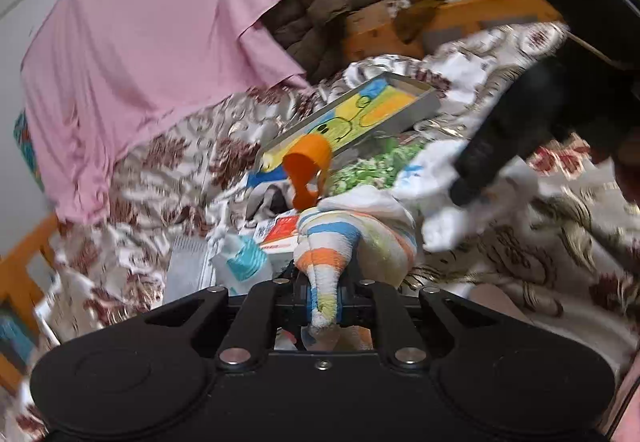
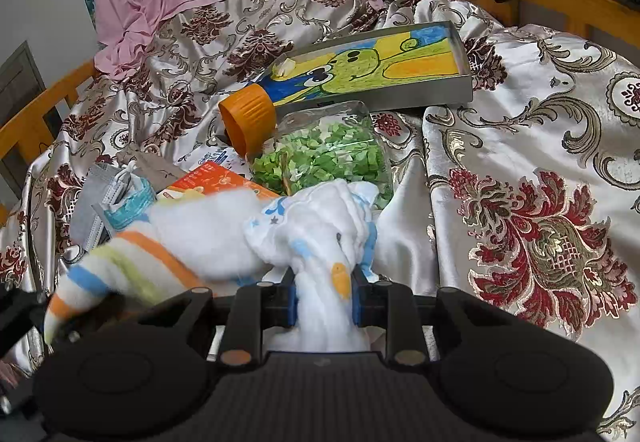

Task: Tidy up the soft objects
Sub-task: 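Close the left tool on the striped sock while the right tool grips the white sock and lifts, then carry the striped sock with the left tool while the right tool carries the white sock to the tray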

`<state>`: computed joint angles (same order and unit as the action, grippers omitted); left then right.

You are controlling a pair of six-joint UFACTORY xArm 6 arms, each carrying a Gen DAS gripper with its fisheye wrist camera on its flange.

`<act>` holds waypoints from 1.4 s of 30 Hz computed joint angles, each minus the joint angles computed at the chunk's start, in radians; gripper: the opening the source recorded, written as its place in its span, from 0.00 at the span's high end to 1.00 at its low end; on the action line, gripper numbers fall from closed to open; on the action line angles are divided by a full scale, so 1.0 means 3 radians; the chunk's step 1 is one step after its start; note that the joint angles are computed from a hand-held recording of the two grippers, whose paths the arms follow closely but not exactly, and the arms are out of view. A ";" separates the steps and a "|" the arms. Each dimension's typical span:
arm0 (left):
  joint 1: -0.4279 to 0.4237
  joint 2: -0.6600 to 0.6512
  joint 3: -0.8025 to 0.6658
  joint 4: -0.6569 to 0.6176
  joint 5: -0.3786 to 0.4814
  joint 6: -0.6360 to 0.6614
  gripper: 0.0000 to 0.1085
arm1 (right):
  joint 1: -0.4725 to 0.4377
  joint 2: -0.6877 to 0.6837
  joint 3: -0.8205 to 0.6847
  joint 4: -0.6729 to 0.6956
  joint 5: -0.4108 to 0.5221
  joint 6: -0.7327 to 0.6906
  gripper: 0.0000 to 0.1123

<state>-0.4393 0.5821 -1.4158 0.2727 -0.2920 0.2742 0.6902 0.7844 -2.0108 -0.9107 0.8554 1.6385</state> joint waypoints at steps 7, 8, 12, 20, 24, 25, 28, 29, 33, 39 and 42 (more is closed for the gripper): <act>-0.0134 -0.0003 0.0066 -0.0640 -0.0054 0.0721 0.82 | -0.0008 0.0023 -0.0032 0.0053 0.0003 -0.0058 0.74; -0.0136 0.0001 0.0062 -0.0650 -0.0049 0.0736 0.82 | -0.0007 0.0021 -0.0028 0.0055 0.0003 -0.0060 0.74; -0.0156 -0.0002 0.0091 -0.0709 -0.0084 0.0854 0.81 | -0.0004 0.0026 -0.0036 0.0055 0.0009 -0.0062 0.74; -0.0179 0.0020 0.0075 -0.0945 -0.0188 0.0935 0.91 | 0.0025 -0.0006 -0.0001 -0.0124 0.0019 0.0029 0.76; -0.0173 0.0106 -0.0045 -0.1180 -0.0430 0.0849 0.92 | 0.0063 -0.0030 0.0016 -0.0336 0.0073 0.0128 0.76; -0.0182 0.0146 -0.0080 -0.1270 -0.0551 0.0921 0.92 | 0.0073 -0.0038 0.0024 -0.0404 0.0091 0.0169 0.76; -0.0204 0.0298 -0.0198 -0.1432 -0.1000 0.1150 0.92 | 0.0107 -0.0056 0.0036 -0.0619 0.0150 0.0279 0.76; -0.0206 0.0335 -0.0232 -0.1449 -0.1121 0.1161 0.92 | 0.0119 -0.0054 0.0028 -0.0678 0.0175 0.0293 0.76; -0.0228 0.0394 -0.0341 -0.1552 -0.1380 0.1187 0.92 | 0.0187 -0.0035 -0.0016 -0.0964 0.0293 0.0344 0.76; -0.0191 0.0483 -0.0729 -0.1608 -0.1274 0.0874 0.92 | 0.0272 0.0048 -0.0138 -0.1502 0.0481 0.0397 0.76; -0.0181 0.0623 -0.1066 -0.1653 -0.1174 0.0794 0.92 | 0.0252 0.0067 -0.0174 -0.1720 0.0534 0.0500 0.76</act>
